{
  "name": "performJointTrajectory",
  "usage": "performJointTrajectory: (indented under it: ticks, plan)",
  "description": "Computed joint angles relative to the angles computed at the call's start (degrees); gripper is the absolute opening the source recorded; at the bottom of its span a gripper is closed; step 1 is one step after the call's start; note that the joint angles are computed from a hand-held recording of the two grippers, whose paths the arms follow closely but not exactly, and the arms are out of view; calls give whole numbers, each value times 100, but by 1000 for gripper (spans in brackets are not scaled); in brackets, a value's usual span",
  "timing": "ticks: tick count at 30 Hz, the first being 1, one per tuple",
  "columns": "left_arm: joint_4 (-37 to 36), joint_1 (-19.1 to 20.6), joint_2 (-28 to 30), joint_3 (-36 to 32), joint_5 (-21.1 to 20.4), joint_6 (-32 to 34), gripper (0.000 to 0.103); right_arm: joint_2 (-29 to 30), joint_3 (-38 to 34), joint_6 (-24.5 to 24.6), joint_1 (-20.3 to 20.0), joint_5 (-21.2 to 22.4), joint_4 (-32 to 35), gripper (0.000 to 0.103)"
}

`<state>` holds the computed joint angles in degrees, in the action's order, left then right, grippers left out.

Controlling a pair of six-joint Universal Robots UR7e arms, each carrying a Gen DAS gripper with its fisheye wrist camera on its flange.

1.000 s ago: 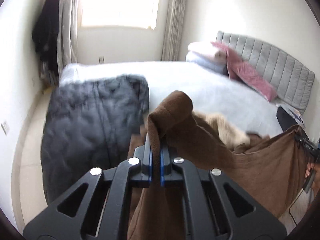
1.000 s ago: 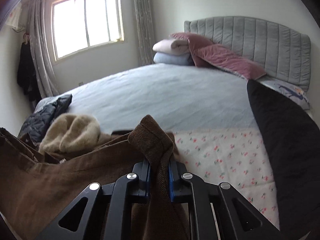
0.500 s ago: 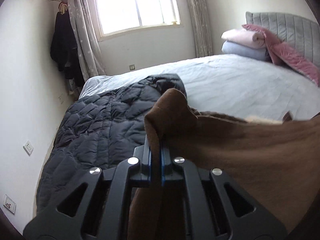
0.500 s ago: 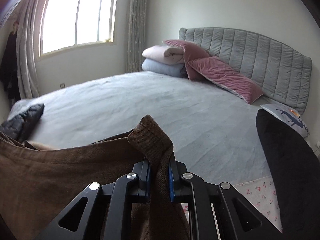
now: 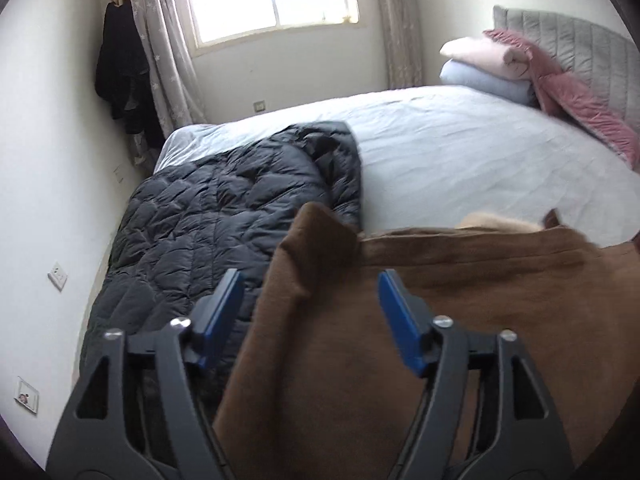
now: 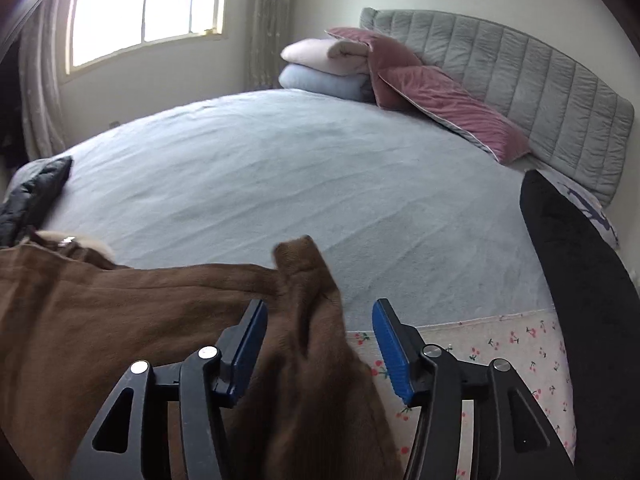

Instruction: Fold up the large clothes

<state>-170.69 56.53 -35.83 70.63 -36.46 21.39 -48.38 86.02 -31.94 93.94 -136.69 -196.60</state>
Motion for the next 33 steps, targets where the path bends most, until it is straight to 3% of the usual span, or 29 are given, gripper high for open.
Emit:
performJointTrajectory:
  ticks: [4,6,8,10,13,15,16,18,19,22,25,29,33]
  plan:
    - [348,-276,-575,1092,-1077,-407,83,-251,862,395,483,792,665,76]
    - [444,-318,-649,1443,-1245,-427,84,-189,1146,261,589,980,742,76]
    - [751,-245,-616,1550,-1065,-483,83,-105,1256,123,548,838,788,76]
    - [832,-100,-626,1631,-698,-389,84,-312,1476,133,262,810,746,76]
    - [687,114,-1017,1889,-959,-52,72,-1200,2223,791,-311,824,549,76]
    - [126,10,-977,2007,-208,593,76,-1709,2582,1287,-671,525,545,73]
    - [-47,-61,-982,2052,161,755,77,-2031,2797,1610,-879,671,672,84]
    - [318,-59,-1244,2176,217,360,77,-2669,3182,2353,-1164,1399,1020,84]
    - [797,-62,-1458,2233,160,-179,78,-2806,3306,2455,-1178,1501,980,85]
    - [1703,-30,-2090,2441,-370,-1463,84,-3069,3525,2413,-1162,1875,1077,85]
    - [2386,48,-2678,2639,-1125,-2395,88,-3423,3793,2869,-1415,2775,1360,89]
    - [2996,245,-3145,2796,-1877,-3001,91,-3715,3979,3374,-1666,3377,1817,91]
    - [3537,601,-3138,2632,-2649,-3362,92,-3798,4029,3671,-2045,4169,2294,92]
